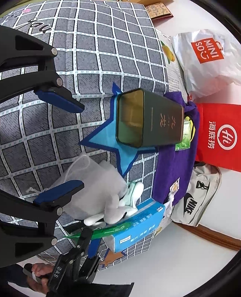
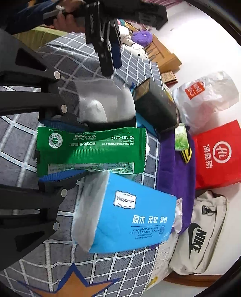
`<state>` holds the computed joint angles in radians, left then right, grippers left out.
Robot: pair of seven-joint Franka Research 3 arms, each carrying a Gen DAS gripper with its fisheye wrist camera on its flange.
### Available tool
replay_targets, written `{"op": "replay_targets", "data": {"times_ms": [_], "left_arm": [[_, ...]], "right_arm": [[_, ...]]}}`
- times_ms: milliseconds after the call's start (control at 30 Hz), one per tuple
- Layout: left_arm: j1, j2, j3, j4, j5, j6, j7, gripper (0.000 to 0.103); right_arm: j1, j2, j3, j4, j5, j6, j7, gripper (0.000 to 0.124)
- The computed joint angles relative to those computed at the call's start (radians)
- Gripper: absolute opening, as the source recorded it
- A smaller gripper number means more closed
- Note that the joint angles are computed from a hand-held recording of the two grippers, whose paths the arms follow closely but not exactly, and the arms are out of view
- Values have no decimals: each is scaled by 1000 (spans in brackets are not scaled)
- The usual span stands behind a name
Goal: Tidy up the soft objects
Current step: 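Grasp the white mesh bag with the left tool while the right tool holds the green packet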
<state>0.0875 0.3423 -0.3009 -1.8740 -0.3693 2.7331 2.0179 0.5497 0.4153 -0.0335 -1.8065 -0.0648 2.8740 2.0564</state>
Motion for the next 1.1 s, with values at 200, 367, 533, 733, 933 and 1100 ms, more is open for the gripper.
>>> {"op": "replay_targets", "data": {"times_ms": [200,367,533,733,933,1100], "left_arm": [[28,-17,-44,-16,-86,-8,83,73],[26,-2,-62,4,-178,-42,187,74],[-7,32,-54,36,-166,-50,222,79],[-35,53,-47,43,-84,-53,238,80],[-32,31,-62,-8,-53,-11,280,51],[-20,20,-67,-19,-63,-10,293,31]], "right_arm": [[41,-58,-42,-63,-77,17,64,39],[52,-101,-58,-116,-134,37,142,39],[45,-132,-50,-152,-183,37,187,39],[33,-159,-44,-186,-239,33,259,39],[12,-163,-32,-195,-267,32,302,39],[3,-158,-20,-192,-264,36,303,39]]}}
